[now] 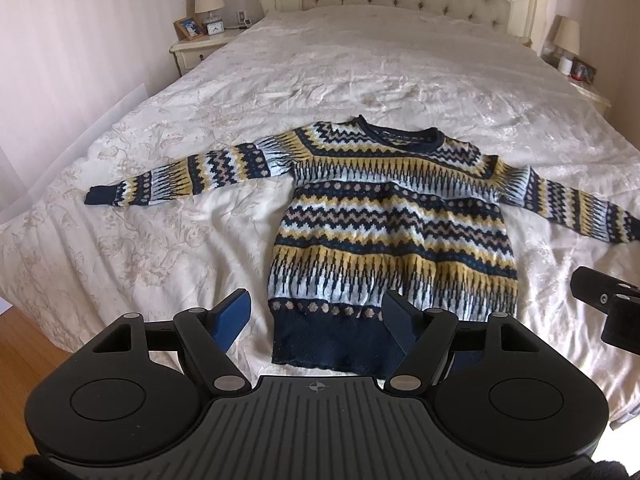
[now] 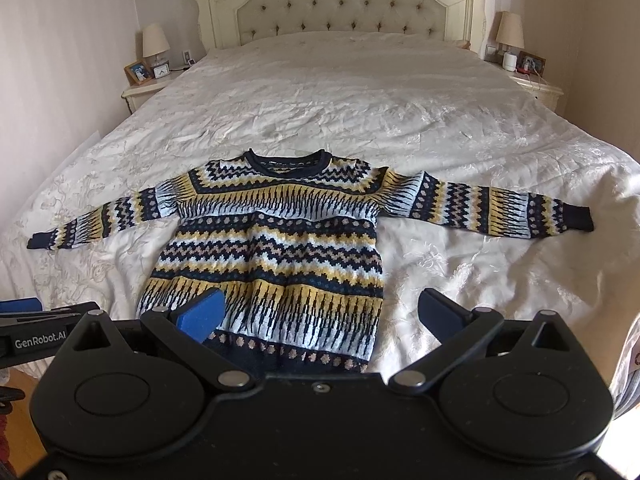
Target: Fold small clothes
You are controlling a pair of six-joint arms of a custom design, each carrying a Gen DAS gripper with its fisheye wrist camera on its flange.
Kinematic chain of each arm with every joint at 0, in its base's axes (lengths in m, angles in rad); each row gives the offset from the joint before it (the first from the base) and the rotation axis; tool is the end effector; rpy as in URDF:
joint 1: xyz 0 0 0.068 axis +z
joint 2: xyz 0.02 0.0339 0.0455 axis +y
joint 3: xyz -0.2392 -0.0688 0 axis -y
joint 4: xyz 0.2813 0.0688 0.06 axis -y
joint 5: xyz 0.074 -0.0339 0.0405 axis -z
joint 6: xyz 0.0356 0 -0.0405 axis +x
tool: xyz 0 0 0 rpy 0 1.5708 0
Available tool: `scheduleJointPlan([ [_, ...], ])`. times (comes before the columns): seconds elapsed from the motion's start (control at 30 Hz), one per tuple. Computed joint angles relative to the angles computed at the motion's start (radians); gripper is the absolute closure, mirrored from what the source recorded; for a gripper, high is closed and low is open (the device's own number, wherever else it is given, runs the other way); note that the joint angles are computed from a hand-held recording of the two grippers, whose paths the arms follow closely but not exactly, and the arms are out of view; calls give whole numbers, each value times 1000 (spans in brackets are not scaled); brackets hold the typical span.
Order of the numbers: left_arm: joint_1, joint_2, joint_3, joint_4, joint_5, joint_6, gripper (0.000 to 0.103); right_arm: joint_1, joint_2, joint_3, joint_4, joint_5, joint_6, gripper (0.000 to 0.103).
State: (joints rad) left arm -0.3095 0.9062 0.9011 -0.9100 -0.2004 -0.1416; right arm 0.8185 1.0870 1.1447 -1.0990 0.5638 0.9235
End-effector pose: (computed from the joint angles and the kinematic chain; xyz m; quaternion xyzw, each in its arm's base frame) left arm 0.2122 -0.0604 0.2740 0.0469 0.9414 0.0207 0.3335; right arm 0.1770 0.1613 0.3115 0.1213 0.9220 0.0193 0.3673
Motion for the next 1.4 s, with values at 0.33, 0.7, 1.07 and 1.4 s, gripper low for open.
scheduleJointPlan([
  [0.33, 38, 118, 63, 25, 49, 54, 33, -68, 47, 9, 49, -63, -30, 1],
  [0.7, 67, 374, 239, 94, 107, 122, 43, -205, 156, 63, 139, -144, -100, 1],
  [1.07, 101, 696, 507, 125, 211, 178, 52, -345, 316, 159, 205, -229, -94, 6],
  [1.4, 102, 915, 709, 39, 323, 210, 52, -464, 360, 142, 182, -265, -34, 11],
])
